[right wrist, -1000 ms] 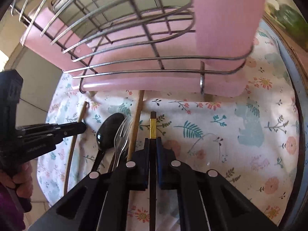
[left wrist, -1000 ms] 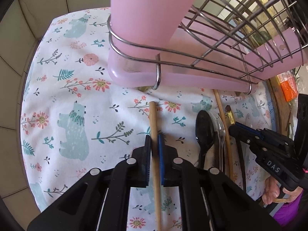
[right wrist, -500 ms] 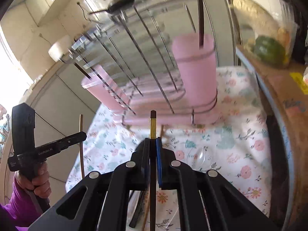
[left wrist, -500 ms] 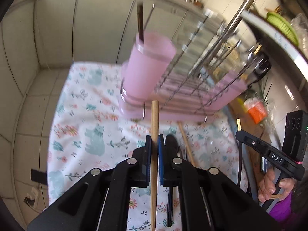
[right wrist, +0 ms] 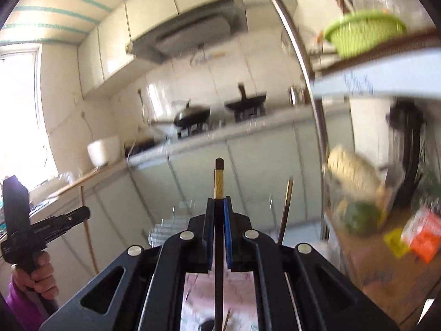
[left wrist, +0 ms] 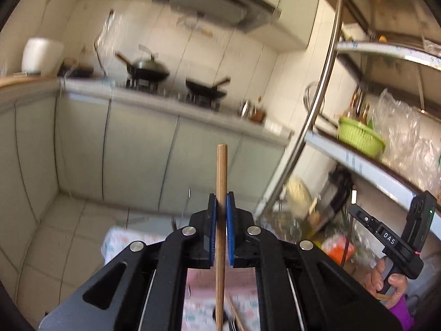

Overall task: Organize utensils
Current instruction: 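Lift both held chopsticks up and carry them over the pink cup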

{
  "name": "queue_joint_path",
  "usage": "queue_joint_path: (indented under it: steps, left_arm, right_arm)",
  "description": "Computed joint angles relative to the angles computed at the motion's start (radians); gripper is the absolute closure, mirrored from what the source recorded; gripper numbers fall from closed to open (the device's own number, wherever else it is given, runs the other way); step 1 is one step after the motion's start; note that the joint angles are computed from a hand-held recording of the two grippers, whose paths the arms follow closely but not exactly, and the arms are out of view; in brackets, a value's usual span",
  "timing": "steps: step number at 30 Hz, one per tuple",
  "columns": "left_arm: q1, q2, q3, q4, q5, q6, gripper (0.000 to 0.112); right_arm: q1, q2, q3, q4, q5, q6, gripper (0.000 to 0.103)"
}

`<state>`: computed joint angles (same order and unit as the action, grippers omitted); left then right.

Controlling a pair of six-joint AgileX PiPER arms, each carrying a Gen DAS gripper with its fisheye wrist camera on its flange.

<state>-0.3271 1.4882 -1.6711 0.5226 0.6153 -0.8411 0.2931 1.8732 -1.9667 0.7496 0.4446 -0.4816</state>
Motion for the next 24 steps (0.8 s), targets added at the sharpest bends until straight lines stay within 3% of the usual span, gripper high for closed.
queue_joint_path:
  steps: [3, 6, 10, 12, 17, 21, 24]
  left_arm:
    - [-0.005, 0.061, -0.111, 0.105, 0.002, -0.052, 0.106]
    - [0.014, 0.148, -0.251, 0.115, 0.02, -0.035, 0.106]
    - [0.043, 0.241, -0.359, 0.193, 0.004, -0.092, 0.106]
    - [0.065, 0.277, -0.368, 0.212, -0.029, -0.122, 0.106]
    - [0.091, 0.326, -0.292, 0.35, -0.104, -0.265, 0.106]
    - [0.084, 0.328, -0.168, 0.592, -0.16, -0.489, 0.106]
    - [0.085, 0.313, -0.093, 0.612, -0.199, -0.534, 0.106]
  right_arm:
    - [0.013, 0.059, -0.112, -0.071, -0.078, 0.06, 0.097]
    - [0.019, 0.124, -0.213, -0.109, -0.145, 0.088, 0.097]
    - [0.048, 0.231, -0.344, -0.375, -0.25, 0.285, 0.097]
    - [0.053, 0.304, -0.437, -0.523, -0.245, 0.426, 0.097]
    - [0.051, 0.46, -0.613, -0.619, -0.202, 0.522, 0.097]
    - [0.051, 0.464, -0.555, -0.623, -0.233, 0.522, 0.097]
    - [0.047, 0.413, -0.424, -0.539, -0.26, 0.454, 0.097]
